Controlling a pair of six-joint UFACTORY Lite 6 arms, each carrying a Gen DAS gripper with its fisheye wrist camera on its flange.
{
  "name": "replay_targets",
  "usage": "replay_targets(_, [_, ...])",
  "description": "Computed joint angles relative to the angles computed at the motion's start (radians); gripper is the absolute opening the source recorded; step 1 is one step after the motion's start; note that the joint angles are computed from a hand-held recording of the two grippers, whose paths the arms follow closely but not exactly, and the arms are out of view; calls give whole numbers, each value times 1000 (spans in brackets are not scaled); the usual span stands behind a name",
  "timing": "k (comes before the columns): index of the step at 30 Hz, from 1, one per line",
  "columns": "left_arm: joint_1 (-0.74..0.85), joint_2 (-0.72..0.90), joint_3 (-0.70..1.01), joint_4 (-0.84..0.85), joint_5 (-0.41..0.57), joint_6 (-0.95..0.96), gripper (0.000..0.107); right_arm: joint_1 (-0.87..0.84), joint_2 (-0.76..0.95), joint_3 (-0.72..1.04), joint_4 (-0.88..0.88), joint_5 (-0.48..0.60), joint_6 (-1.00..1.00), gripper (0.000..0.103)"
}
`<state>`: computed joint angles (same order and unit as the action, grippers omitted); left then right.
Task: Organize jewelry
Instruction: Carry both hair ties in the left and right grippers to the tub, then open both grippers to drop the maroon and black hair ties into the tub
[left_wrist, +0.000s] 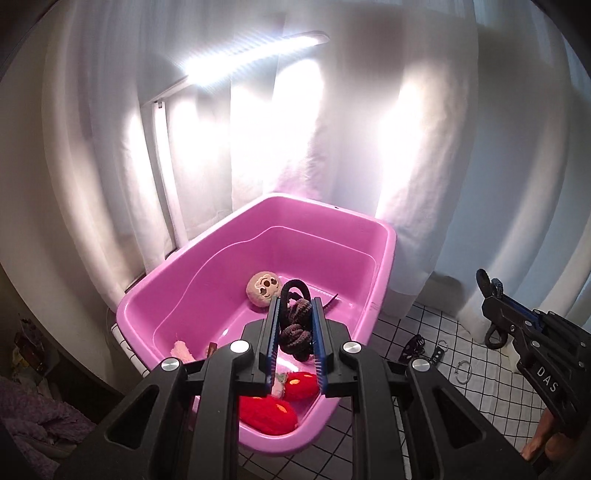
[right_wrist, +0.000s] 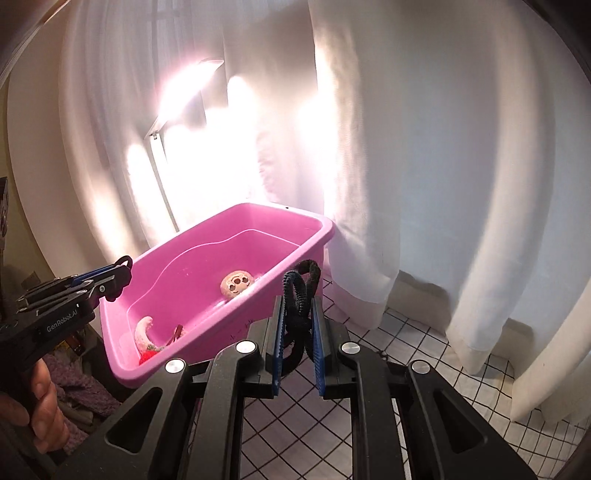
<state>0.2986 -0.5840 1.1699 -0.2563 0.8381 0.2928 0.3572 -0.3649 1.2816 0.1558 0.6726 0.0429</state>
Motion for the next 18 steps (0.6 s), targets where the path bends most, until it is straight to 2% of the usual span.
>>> replay_targets(2, [95, 94, 59, -116, 7, 140, 17, 66, 100, 90, -92, -18, 114, 13])
replay_targets(7, [163, 265, 157, -194, -1, 261, 17, 155, 351, 325, -223, 5, 254, 13])
replay_targets(11, [167, 394, 236, -176, 6, 229, 17, 168, 544, 565, -188, 83, 199, 13])
replay_targets(15, [139, 462, 265, -104, -18, 133, 17, 162, 690, 751, -138, 134, 107, 13])
replay_targets(18, [129, 514, 305, -62, 3, 62, 17, 154, 811, 930, -80, 210, 42, 13])
